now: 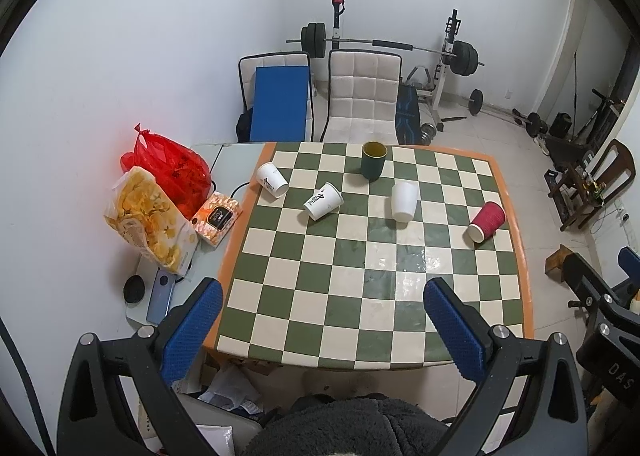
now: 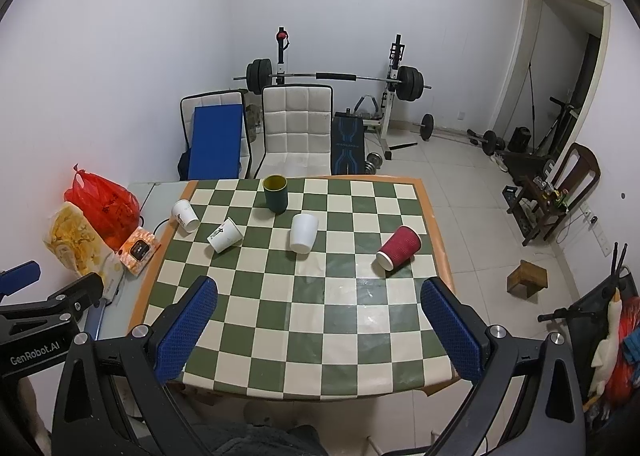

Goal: Flip cup upside down

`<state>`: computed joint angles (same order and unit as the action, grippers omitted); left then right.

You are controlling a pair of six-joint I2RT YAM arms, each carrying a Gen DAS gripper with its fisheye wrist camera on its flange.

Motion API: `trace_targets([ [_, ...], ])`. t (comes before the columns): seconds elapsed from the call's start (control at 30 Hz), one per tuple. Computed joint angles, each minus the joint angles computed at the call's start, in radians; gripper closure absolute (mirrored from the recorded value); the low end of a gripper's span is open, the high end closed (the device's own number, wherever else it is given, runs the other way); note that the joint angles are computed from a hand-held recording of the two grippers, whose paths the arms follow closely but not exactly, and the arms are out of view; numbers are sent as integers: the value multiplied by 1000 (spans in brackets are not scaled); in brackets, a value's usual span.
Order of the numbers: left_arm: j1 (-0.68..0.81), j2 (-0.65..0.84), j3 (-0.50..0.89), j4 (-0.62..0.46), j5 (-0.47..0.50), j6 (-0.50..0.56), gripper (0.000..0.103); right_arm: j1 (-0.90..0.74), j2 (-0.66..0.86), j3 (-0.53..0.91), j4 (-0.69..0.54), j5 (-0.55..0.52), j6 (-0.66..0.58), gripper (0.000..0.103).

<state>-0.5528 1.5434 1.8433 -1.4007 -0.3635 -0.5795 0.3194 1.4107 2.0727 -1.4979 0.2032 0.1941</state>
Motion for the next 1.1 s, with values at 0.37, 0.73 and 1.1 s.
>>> trace_targets([
  [0.37,-14,4,24,-21,-12,-23,0,-2,25,46,-15,-10,-2,0],
  [0.73,-16,-4,11,-16,-13,-22,0,-1,24,48,-14,-10,1,0],
  [1.1,-22,41,49,-28,-27,-52,0,-37,45,69,-23,-59,-16,0],
])
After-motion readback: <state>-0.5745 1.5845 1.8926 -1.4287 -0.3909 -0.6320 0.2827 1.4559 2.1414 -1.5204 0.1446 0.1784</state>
